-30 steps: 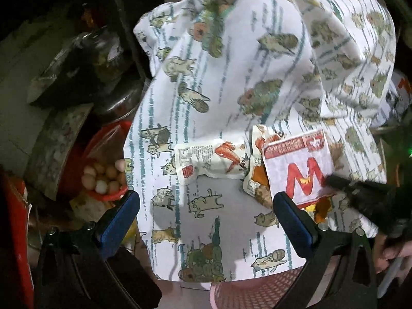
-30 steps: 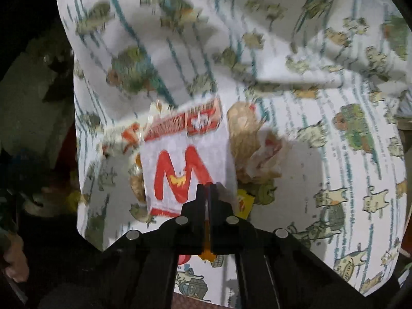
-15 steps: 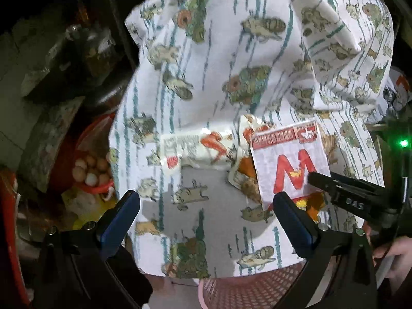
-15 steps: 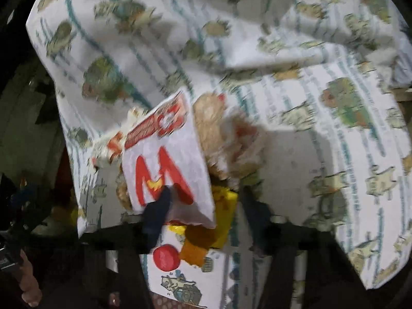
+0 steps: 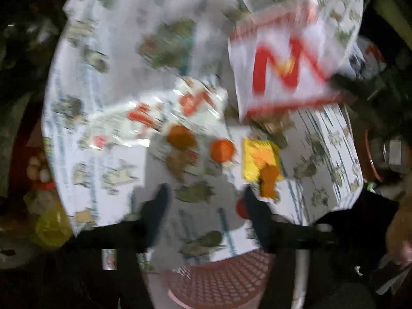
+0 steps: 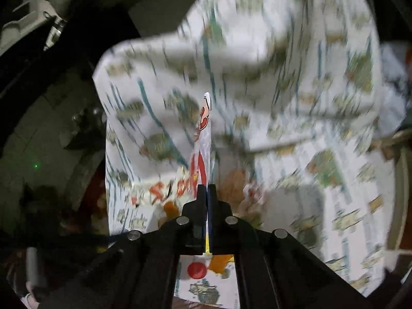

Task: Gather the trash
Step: 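Lift the M packet with the right gripper while the left gripper grasps the small red ball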

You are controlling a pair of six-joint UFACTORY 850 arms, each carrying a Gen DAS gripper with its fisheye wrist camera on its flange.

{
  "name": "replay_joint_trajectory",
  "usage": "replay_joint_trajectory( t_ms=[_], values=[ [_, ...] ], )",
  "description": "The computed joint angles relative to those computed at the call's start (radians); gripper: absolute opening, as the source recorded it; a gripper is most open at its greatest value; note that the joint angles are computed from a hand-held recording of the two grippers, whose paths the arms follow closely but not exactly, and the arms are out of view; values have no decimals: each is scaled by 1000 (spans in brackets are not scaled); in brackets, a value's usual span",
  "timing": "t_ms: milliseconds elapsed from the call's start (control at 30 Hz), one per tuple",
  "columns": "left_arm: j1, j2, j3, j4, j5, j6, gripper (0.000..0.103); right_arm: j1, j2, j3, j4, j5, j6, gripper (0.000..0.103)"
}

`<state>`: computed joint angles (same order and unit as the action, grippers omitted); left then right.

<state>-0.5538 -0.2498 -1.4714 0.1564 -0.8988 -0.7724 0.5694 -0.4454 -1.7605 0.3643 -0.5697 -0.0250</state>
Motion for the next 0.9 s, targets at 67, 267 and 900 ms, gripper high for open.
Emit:
replay_joint_trajectory(
  t_ms=[67,267,900],
  values=[
    [-10,-33,-27,-21,-14,17,35,-2,27,12,16,14,-59,2],
    [-66,-118,-107,33,-78,59,79,5,71,43,-77,48,-68,2],
    [-100,13,-79,247,-139,-186,27,18,167,88,-300,90,103,2]
  ],
)
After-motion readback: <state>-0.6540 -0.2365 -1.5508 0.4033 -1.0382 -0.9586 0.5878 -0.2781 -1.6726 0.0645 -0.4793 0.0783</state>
